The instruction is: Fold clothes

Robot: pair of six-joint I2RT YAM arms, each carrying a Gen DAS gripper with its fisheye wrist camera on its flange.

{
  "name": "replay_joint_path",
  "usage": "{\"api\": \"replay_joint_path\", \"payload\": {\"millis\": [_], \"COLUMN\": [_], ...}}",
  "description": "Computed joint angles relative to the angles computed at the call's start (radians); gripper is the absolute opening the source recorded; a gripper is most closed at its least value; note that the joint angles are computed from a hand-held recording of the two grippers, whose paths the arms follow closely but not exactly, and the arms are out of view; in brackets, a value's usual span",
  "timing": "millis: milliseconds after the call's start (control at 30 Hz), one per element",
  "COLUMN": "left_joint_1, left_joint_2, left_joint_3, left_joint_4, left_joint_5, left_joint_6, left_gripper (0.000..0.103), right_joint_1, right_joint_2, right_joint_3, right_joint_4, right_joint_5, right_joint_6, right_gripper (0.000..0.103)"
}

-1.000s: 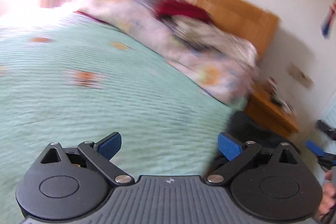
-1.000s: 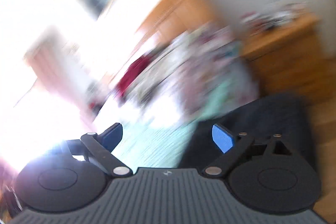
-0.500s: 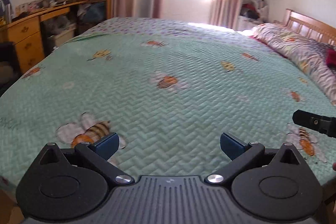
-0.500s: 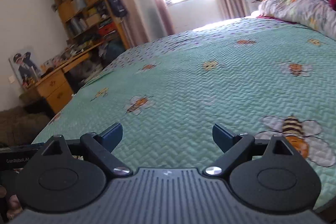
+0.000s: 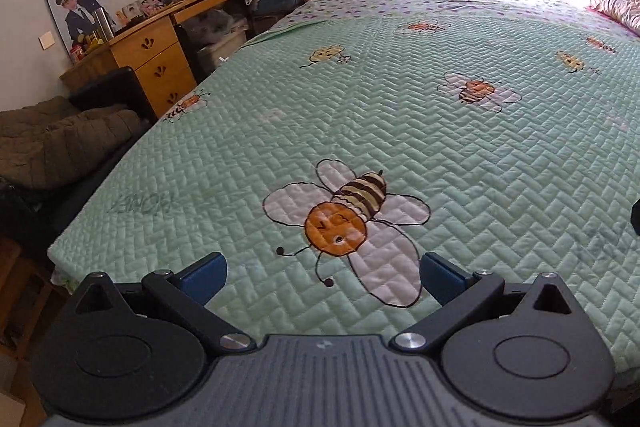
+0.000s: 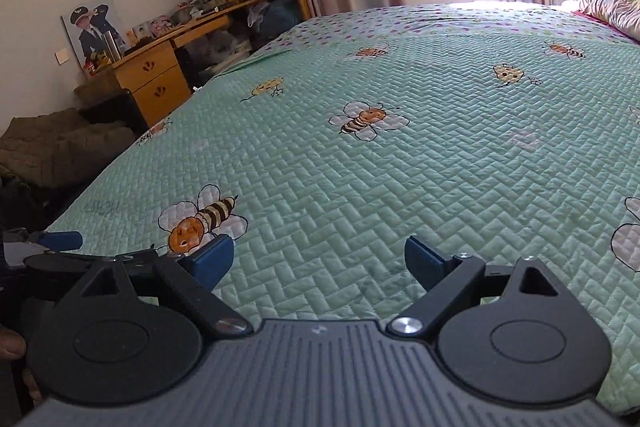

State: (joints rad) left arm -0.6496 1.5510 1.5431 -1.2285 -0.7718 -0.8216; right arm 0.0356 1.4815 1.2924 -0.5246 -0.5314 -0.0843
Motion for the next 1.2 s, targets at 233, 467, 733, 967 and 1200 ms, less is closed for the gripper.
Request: {"api": "replay_joint_path", "payload": {"millis": [233,467,733,967,1200], "left_joint_1": [-0.006,-0.01,-0.047,-0.063,-0.077], "left_joint_2": [0.02,-0.012,-0.036,-0.083,-0.094], "left_joint_3": [0.007,-0.009,-0.039,-0.079,-0.084], "left_joint_4": [0.028,0.081,0.111,0.168,0.183], "left_joint_5": [-0.007,0.014,-0.037,-0.059,-0.055], "left_joint_6": [0.001,0.01,-0.004,0.008,0.027], "left_gripper": [0.102,0.102,0.102,0.102,0.102], "right_joint_1": [-0.019,-0.035,-0.046,-0.051,-0.056], "right_joint_2": [0.005,0.005,-0.009,-0.029,-0.041], "right_joint_3": [-0.014,-0.021,-0.035,-0.047,-0.05], "right_joint_4": [0.012,0.023,0.025,0.02,0.012], "right_joint_5": [0.006,-0.012,-0.022,-0.023,-0.028], "right_joint_6": [0.0,-0.001,0.003,0.0,-0.004], "right_gripper": [0.093,0.093,0.093,0.093,0.093]}}
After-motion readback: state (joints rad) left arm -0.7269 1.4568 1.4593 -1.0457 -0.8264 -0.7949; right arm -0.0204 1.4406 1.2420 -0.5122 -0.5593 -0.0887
